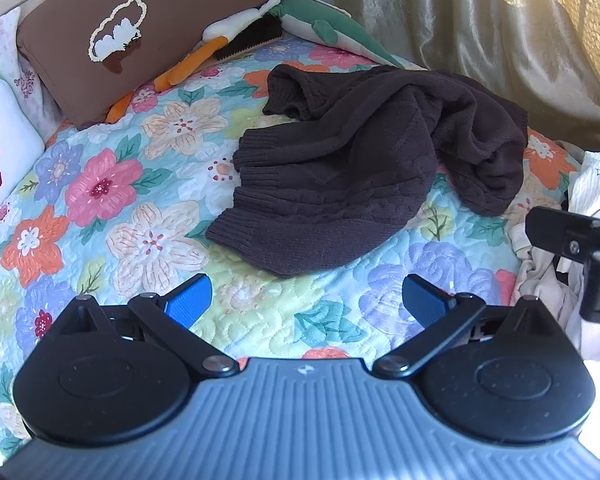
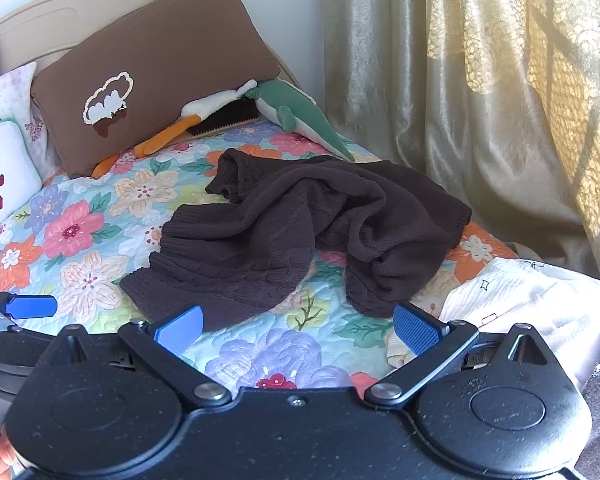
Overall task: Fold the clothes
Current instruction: 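Move both grippers open toward the dark brown knit sweater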
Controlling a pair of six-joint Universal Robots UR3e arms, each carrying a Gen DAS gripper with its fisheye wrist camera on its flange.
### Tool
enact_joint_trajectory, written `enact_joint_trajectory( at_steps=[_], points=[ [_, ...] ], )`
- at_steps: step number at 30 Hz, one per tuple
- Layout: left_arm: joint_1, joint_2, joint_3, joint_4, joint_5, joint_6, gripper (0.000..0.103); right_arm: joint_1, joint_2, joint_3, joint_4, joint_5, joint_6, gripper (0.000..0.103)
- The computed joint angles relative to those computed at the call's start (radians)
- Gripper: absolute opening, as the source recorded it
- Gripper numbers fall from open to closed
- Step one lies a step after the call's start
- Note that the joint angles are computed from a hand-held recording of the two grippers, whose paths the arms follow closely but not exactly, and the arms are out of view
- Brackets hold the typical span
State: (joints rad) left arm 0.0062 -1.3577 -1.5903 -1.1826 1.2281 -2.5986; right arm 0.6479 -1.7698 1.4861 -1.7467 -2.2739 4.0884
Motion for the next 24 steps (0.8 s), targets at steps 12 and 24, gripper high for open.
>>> enact_joint_trajectory(
  at_steps=[12,24],
  points=[
    [0.011,0.003,-0.007,-0.008,-0.01,0.008,0.103,-0.007,0.007,0.003,-0.017,0.011,-0.014,0.103],
    [0.078,0.08,-0.153,0.137,-0.165,0.063,0.103,-0.086,-0.06,0.141,-0.157,0.08,-0.084,0.103]
  ],
)
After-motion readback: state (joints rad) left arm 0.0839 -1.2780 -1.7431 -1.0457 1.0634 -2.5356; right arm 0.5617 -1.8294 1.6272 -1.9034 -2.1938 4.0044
